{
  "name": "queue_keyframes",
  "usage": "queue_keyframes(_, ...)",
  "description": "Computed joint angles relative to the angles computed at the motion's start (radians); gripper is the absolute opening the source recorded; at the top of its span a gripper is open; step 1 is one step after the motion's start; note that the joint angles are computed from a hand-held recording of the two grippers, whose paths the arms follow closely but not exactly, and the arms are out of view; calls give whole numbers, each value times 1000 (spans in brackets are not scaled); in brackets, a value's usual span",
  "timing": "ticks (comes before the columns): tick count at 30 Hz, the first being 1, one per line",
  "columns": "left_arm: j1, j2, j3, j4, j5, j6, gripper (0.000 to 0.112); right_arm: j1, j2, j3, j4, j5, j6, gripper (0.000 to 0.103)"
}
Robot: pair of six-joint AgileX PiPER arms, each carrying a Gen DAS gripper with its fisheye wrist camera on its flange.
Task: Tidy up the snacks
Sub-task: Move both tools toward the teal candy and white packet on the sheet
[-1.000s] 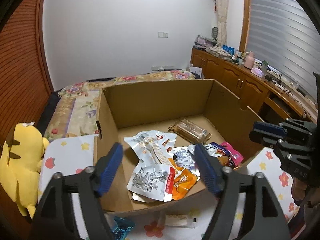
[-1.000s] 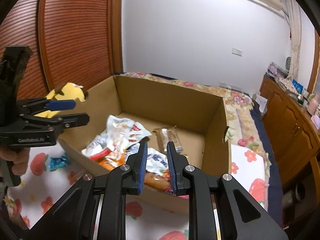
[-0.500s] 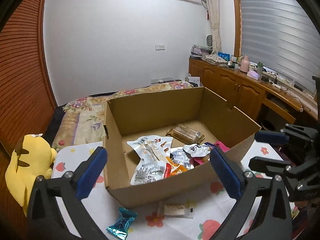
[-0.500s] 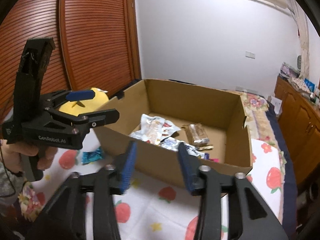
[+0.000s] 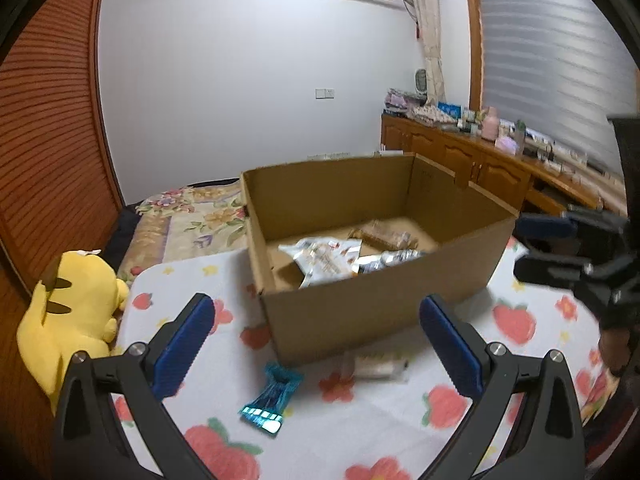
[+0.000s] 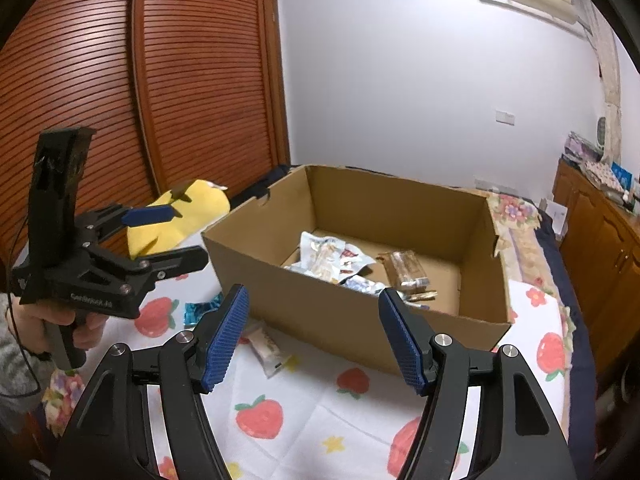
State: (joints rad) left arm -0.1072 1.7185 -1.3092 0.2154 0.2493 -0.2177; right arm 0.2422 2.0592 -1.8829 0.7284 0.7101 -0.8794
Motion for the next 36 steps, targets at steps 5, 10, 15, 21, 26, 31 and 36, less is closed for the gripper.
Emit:
queue_keyframes(5,28,-33,91,-127,-19,122,103,19,10,15,-2,17,3,69)
queue_keyframes(10,61,-40,150,-297,-34,283,103,40,0,57,6,12,-25,69)
queue_keyframes(15,90,-25,179,-341,-32,330,102,63,22,56,-32,3,-14,69)
queue_keyframes(21,128,-3,198,-445,-37,431,101,100,86,7,-92,10,11,61)
queue_keyframes(26,144,9,201,-484,-36,473,101,137,159,-66,-174,34,72,59)
queue_keyframes(31,159,23,197,-548,-27,535,101,166,268,-211,-281,88,167,59)
queue_keyframes(36,174,50,173,-588,-8,570,101,181,398,-414,-369,179,259,59)
